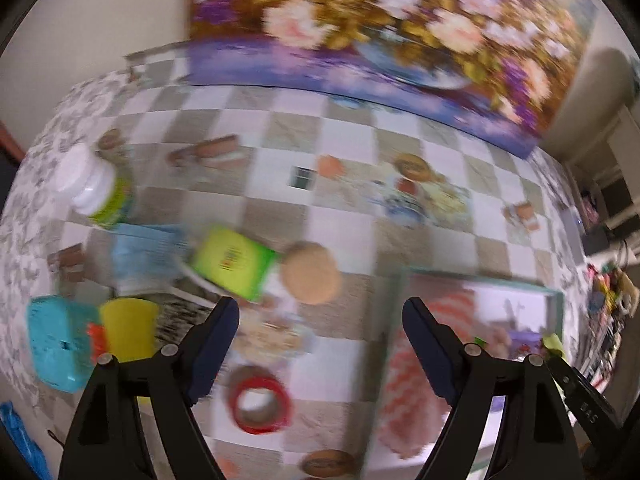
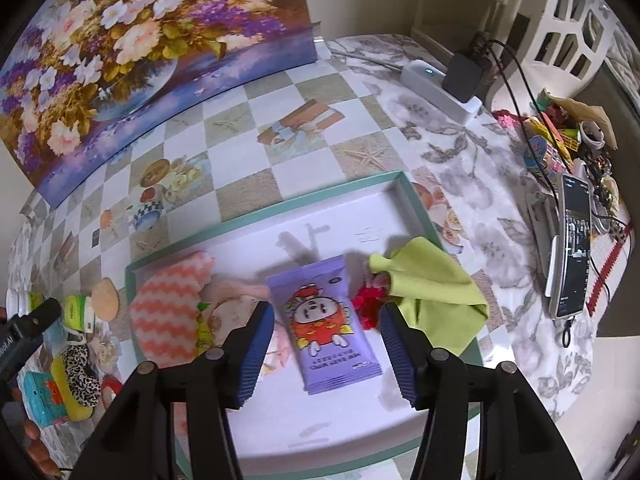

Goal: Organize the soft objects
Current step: 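Open both grippers to drop the two cloths into the tray, then move both open grippers back to the pile of items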

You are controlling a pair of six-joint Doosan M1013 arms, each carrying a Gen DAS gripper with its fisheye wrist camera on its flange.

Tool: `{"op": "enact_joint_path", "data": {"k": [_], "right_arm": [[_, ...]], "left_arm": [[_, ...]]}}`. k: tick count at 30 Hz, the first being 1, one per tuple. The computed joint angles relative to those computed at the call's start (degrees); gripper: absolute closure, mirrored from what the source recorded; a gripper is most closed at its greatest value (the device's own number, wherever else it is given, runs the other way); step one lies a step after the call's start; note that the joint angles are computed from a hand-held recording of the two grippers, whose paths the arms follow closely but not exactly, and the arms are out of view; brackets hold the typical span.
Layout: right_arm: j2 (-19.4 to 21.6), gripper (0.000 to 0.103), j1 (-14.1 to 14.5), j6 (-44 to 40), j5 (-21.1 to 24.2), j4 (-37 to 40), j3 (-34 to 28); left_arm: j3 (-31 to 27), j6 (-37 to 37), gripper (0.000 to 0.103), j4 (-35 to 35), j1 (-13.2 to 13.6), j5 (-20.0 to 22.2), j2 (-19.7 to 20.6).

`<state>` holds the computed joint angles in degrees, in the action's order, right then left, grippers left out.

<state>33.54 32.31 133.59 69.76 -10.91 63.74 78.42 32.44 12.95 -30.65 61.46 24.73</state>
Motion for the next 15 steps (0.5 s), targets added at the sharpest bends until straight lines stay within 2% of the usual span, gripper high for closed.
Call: {"op": "enact_joint_path", "data": {"k": [15], "right_arm": [[2.3, 0.044, 3.0, -2.0, -1.4, -0.1, -5.2]], "left_arm": [[5.6, -4.8, 0.019, 7.1, 3.2, 1.6, -5.6]]}}
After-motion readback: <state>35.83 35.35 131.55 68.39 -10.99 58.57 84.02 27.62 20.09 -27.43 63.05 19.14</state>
